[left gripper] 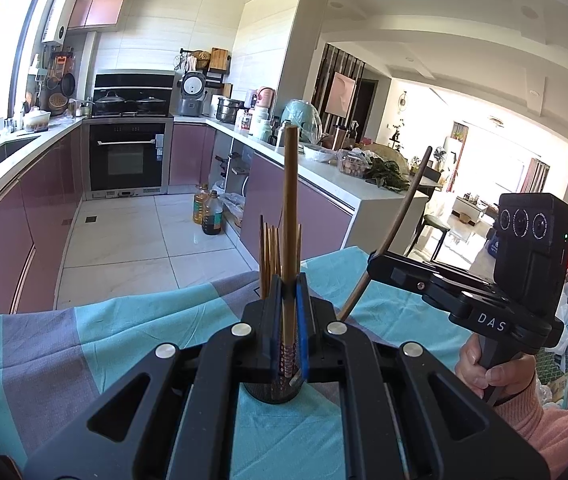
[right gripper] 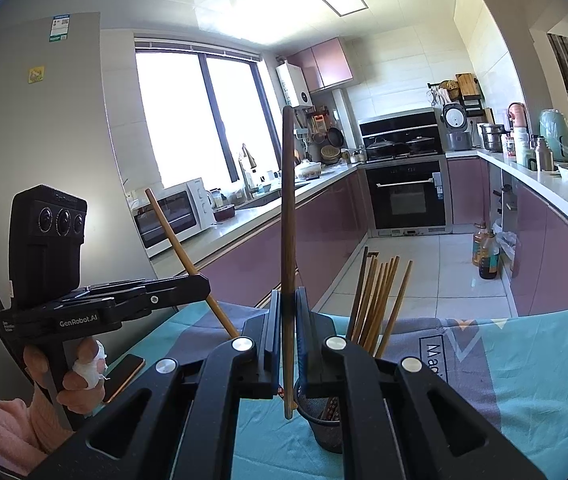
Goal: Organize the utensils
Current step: 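Hold both chopsticks upright inside the mesh cup with both grippers closed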
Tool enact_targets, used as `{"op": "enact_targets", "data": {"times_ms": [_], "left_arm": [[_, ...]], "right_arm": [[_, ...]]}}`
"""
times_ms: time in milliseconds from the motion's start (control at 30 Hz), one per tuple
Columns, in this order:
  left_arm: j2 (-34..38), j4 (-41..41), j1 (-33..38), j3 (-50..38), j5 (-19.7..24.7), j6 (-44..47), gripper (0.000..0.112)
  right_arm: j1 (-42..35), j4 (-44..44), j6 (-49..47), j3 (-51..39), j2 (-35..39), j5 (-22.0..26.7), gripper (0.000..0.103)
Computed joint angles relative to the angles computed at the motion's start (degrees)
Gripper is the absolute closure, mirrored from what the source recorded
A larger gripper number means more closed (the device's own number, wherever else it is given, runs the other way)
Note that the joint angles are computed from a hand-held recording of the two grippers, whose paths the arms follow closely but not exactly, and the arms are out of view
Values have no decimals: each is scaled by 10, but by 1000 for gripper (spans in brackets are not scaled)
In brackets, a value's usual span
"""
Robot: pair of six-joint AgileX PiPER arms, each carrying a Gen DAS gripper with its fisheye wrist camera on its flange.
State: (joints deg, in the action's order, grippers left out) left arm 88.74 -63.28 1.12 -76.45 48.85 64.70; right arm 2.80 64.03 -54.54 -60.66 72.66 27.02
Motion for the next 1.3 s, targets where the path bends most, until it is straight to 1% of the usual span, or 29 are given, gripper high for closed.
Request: {"op": "enact_targets", "data": {"times_ms": [367, 533, 667, 733, 1000, 1133, 1300], "left_arm": [[-11, 9, -9, 10, -17, -2, 105], [-20, 10, -8, 23, -20, 3, 105], [-18, 19, -8, 16, -18, -7, 105], [-12, 32, -17, -1, -21, -26, 105], [-20, 40, -19, 5, -22, -34, 105], [-14, 53, -28, -10, -26, -52, 105], [-15, 53, -28, -12, -24, -54, 105]], "right_arm": [[-5, -2, 3, -7, 3, 2, 97], [0, -20, 24, -12, 3, -1, 97], [-1, -21, 28, -15, 7, -1, 97], [-2, -22, 31, -18, 10, -1, 97], [-2, -28, 34, -24, 16, -4, 97], [-2, -26, 33, -25, 18, -7, 97], [1, -30, 38, -28, 22, -10, 97]]}}
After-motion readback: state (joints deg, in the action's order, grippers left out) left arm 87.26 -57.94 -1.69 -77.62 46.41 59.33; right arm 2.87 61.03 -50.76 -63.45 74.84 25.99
